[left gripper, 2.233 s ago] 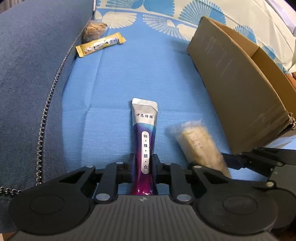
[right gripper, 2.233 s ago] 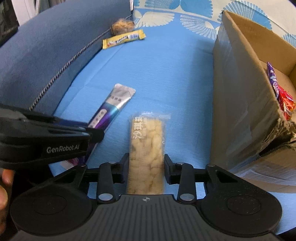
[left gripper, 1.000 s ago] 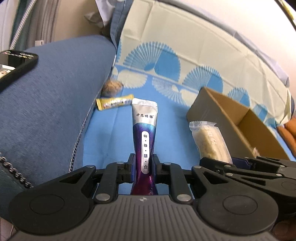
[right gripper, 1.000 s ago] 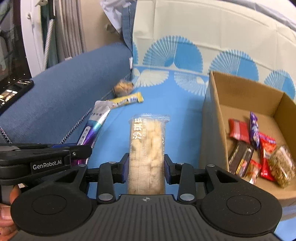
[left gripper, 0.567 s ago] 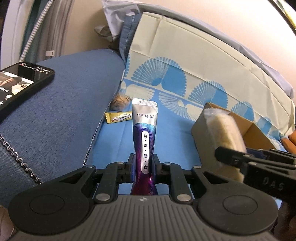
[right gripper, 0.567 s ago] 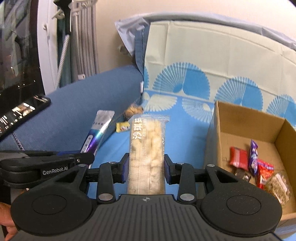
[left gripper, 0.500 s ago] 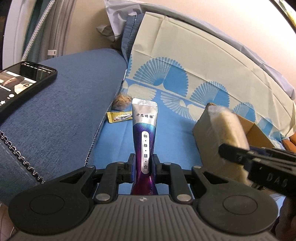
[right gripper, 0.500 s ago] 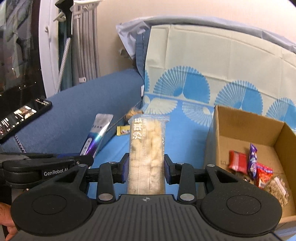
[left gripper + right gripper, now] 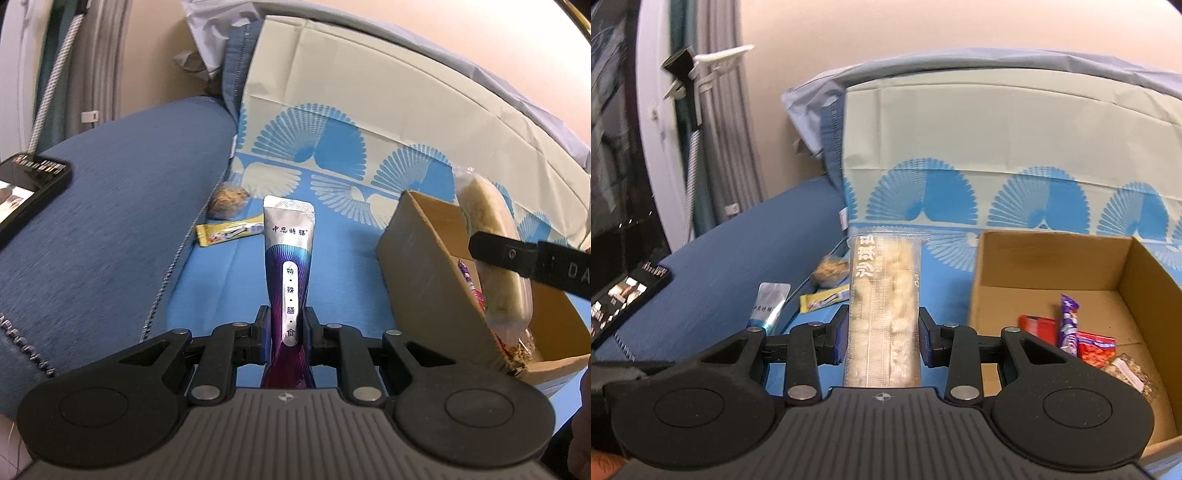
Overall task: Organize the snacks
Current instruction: 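Carry the white bar and purple tube in both grippers over the cardboard box, then open both grippers to drop the white bar and purple tube into the box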
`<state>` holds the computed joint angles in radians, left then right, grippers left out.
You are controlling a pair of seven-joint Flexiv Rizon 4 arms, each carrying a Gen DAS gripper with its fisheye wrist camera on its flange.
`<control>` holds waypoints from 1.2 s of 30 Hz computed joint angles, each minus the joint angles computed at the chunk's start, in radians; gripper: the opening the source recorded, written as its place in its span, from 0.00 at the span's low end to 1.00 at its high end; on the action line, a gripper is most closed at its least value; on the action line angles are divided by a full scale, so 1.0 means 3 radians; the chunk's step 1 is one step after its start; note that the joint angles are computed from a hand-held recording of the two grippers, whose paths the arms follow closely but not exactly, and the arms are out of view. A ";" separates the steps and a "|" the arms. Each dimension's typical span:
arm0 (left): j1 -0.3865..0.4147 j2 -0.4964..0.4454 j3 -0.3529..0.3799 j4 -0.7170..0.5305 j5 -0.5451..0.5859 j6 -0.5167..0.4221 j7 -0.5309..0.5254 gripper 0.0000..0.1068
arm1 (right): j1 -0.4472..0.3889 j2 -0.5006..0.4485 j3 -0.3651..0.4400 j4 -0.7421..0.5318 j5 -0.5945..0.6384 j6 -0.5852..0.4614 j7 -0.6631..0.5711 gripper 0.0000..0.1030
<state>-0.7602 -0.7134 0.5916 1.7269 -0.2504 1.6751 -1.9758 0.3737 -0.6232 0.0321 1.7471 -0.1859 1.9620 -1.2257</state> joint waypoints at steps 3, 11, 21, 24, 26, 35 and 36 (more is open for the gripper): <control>-0.0033 -0.0064 0.0032 -0.0160 0.0027 -0.0125 -0.0002 0.17 | -0.0048 -0.0008 0.0000 -0.0024 0.0063 -0.0002 0.0075 0.37; -0.0053 -0.0201 0.0059 -0.0627 0.0332 -0.0437 -0.0164 0.17 | -0.0096 -0.0019 -0.0087 -0.0092 0.0248 -0.0012 0.0308 0.37; 0.0199 -0.0493 -0.0239 -0.1553 0.0650 -0.0783 -0.0254 0.17 | 0.0016 0.0005 -0.0392 -0.0079 0.0578 0.0001 0.0454 0.37; 0.0298 -0.0629 -0.0362 -0.1915 0.0717 -0.0898 -0.0270 0.17 | 0.0090 0.0005 -0.0537 -0.0069 0.0726 0.0019 0.0487 0.37; 0.0371 -0.0732 -0.0453 -0.2177 0.0758 -0.0979 -0.0267 0.17 | 0.0143 -0.0001 -0.0640 -0.0076 0.0825 0.0010 0.0503 0.37; 0.0660 -0.1071 -0.0859 -0.3043 0.0948 -0.1250 -0.0293 0.28 | 0.0553 -0.0044 -0.1272 -0.0100 0.1118 -0.0332 0.0690 0.64; 0.0662 -0.1061 -0.0859 -0.3029 0.0995 -0.1255 -0.0340 0.28 | 0.0617 -0.0048 -0.1359 -0.0078 0.1129 -0.0346 0.0737 0.67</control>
<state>-0.5615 -1.0316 0.3339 0.8183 0.0481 1.2985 -2.0780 0.5587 -0.6377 -0.3756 1.7239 0.1528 1.8581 -1.0046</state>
